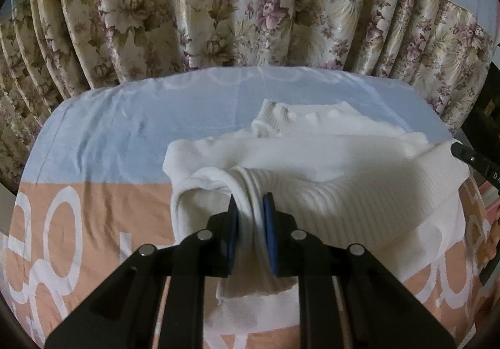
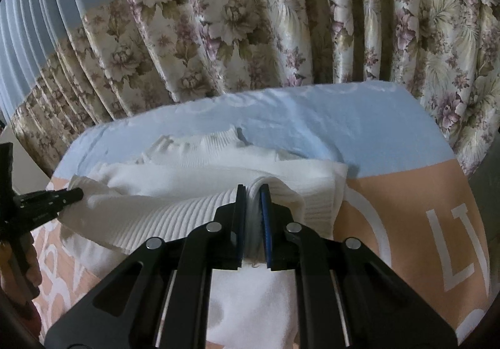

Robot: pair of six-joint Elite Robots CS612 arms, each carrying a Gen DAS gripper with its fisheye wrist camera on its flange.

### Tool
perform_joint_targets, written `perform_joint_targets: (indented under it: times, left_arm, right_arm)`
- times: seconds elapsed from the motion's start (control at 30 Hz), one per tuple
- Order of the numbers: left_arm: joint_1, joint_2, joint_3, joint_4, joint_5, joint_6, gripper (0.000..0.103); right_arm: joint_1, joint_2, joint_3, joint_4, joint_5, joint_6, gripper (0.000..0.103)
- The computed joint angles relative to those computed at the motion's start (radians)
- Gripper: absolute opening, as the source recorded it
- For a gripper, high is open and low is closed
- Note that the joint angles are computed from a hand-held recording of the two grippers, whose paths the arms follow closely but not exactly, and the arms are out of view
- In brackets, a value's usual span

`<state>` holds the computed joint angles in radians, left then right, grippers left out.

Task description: Fold small clothes

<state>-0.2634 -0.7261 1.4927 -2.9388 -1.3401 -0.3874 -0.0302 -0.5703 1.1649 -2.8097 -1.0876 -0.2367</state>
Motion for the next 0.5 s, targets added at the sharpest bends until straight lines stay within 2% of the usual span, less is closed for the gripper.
perform_joint_targets:
  times: [0.13, 0.2, 0.3, 0.33, 0.37, 0.4, 0.43, 0.47, 0.5]
  left_arm:
    - [0.011, 0.019, -0.024, 0.039, -0.032, -0.02, 0.017]
    - [0.01, 0.025, -0.04, 0.047, -0.019, -0.002, 0.017]
    - [0.027, 0.046, -0.104, 0.081, -0.046, 0.002, 0.017]
    - [0.036, 0.058, -0.134, 0.105, -0.061, -0.003, 0.021]
    - [0.046, 0.073, -0.175, 0.147, -0.069, -0.014, 0.022]
    - [0.054, 0.083, -0.204, 0.171, -0.084, -0.03, 0.03]
    - [0.065, 0.094, -0.235, 0.195, -0.111, -0.049, 0.053]
    - [0.069, 0.098, -0.247, 0.209, -0.116, -0.058, 0.065]
    - [0.07, 0.096, -0.248, 0.207, -0.094, -0.068, 0.073]
  right_arm:
    - [-0.001, 0.025, -0.034, 0.072, 0.001, 0.017, 0.01]
    - [-0.001, 0.041, -0.064, 0.091, 0.009, 0.024, 0.01]
    - [0.003, 0.08, -0.155, 0.152, 0.03, 0.041, 0.01]
    - [0.005, 0.096, -0.194, 0.176, 0.033, 0.049, 0.01]
    - [0.01, 0.114, -0.238, 0.217, 0.023, 0.051, 0.014]
    - [0.014, 0.133, -0.285, 0.248, 0.009, 0.07, 0.026]
    - [0.013, 0.146, -0.31, 0.237, 0.024, 0.104, 0.04]
    - [0.011, 0.151, -0.321, 0.23, 0.038, 0.12, 0.064]
    - [0.008, 0.152, -0.321, 0.21, 0.047, 0.134, 0.066]
